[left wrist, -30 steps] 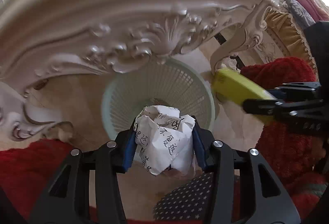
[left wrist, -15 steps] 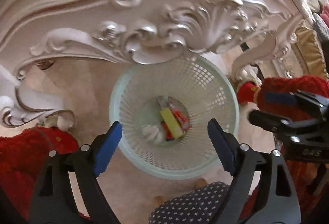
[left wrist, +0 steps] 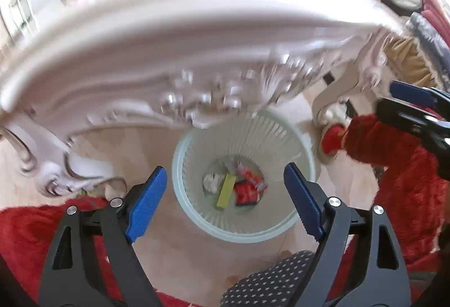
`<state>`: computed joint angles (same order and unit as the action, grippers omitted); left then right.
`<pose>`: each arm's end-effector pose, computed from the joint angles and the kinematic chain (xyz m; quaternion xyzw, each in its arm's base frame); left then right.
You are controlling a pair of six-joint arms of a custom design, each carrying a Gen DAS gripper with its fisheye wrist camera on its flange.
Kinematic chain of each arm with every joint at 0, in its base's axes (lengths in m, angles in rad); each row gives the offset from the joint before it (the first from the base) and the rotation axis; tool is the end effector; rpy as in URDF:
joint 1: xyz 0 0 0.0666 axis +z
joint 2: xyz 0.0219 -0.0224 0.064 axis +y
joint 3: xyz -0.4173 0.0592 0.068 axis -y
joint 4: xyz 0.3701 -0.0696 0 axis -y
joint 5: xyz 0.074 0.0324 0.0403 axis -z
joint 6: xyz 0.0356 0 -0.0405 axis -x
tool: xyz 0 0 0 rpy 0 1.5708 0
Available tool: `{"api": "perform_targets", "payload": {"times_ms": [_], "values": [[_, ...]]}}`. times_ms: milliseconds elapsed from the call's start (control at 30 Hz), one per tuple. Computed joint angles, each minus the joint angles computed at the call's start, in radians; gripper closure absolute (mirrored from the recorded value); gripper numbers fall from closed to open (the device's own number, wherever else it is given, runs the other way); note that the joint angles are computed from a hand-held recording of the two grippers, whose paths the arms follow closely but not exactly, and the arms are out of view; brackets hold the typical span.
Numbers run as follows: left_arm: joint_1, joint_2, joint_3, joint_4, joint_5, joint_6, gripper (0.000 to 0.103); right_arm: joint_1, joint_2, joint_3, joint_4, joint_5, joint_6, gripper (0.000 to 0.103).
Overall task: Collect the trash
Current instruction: 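Grasp the teal box with the left tool while the right tool grasps the cream box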
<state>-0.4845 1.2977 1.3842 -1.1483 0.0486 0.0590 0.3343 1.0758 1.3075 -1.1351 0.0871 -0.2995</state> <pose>0.3501 -0.1867 0.4870 0.2103 0.9444 -0.0902 0.2361 0.2952 0.0988 0.5290 -0.0022 0.9440 0.0629 0.3238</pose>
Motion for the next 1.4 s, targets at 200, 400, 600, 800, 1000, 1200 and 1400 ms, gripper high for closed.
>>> {"api": "perform_targets", "payload": {"times_ms": [200, 400, 600, 800, 1000, 1200, 1400], "values": [[0.081, 0.001, 0.189, 0.049, 0.022, 0.052, 0.02, -0.001, 0.043, 0.11, 0.112, 0.022, 0.025, 0.033], [0.161, 0.188, 0.43, 0.091, 0.015, 0.124, 0.02, -0.009, 0.198, 0.248, 0.182, 0.053, 0.058, 0.032], [0.143, 0.432, 0.745, -0.043, 0.027, 0.053, 0.02, -0.012, 0.342, 0.383, 0.146, 0.093, 0.111, 0.032], [0.129, 0.613, 0.98, -0.2, -0.004, 0.052, 0.02, -0.032, 0.414, 0.457, 0.09, 0.08, 0.083, 0.032], [0.13, 0.651, 1.02, -0.235, -0.012, 0.064, 0.021, -0.038, 0.43, 0.474, 0.071, 0.065, 0.076, 0.032], [0.139, 0.635, 0.989, -0.22, 0.002, 0.061, 0.055, -0.041, 0.437, 0.469, 0.065, 0.062, 0.084, 0.042], [0.145, 0.561, 0.907, -0.175, 0.013, 0.045, 0.055, -0.068, 0.393, 0.441, 0.092, -0.011, 0.044, 0.057]]}}
